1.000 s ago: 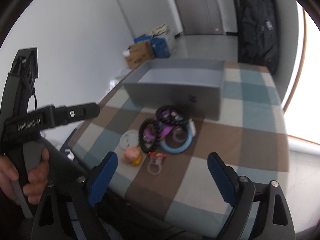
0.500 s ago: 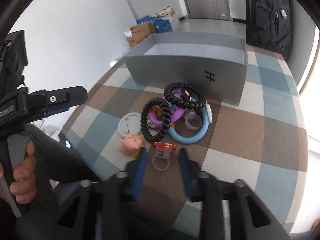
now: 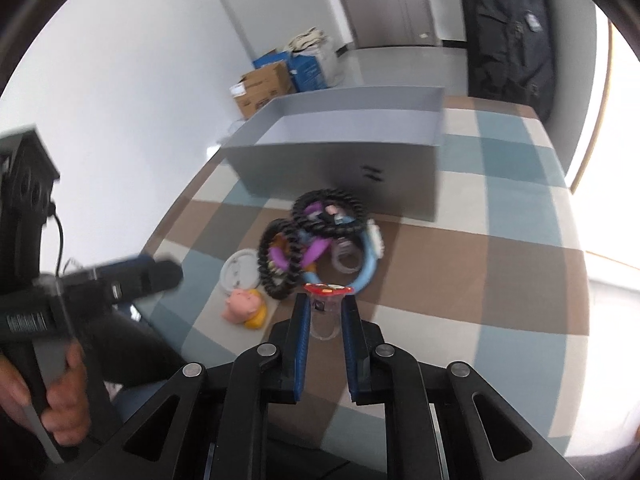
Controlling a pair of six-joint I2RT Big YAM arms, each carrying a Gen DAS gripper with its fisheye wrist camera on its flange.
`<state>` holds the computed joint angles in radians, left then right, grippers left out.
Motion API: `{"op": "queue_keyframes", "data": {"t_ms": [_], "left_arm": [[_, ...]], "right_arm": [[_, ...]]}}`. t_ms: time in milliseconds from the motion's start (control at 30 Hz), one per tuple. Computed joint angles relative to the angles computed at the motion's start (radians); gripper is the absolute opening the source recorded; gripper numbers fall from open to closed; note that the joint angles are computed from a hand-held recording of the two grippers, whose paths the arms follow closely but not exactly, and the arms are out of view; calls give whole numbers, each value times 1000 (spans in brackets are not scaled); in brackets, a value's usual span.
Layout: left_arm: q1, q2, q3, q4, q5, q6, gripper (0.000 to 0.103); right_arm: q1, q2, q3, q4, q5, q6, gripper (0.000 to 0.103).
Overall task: Organize jewelry
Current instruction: 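Grasp the red-clipped clear ring with the right gripper while the left gripper grasps the pink pig toy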
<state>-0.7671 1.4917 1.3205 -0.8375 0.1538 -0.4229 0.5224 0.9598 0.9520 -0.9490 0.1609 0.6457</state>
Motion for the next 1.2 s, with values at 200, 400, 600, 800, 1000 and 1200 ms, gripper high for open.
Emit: {"op": "queue_keyframes", "data": {"t_ms": [200,400,600,800,1000,1200], "left_arm": [[-43,43,35,-54,-6,44,93],[-77,90,83,-120,-90,61,84],[-92,90,98,-135,-142,75,43],[-95,82,92,-127,-90,89,30],[-104,55,83,-99,-64,83,30],[-87,13,67,-58,-33,81,30]], "right_arm": [[-26,-57,-11,-1,13,35,15],[-21,-71,-14,7,36,40,15],[-36,-92,-27,12,30,52,15],[-36,-106,-33,14,36,57,15],[-29,-119,-34,20,48,53,15],[-43,-130,-34,50,19,56,15]]}}
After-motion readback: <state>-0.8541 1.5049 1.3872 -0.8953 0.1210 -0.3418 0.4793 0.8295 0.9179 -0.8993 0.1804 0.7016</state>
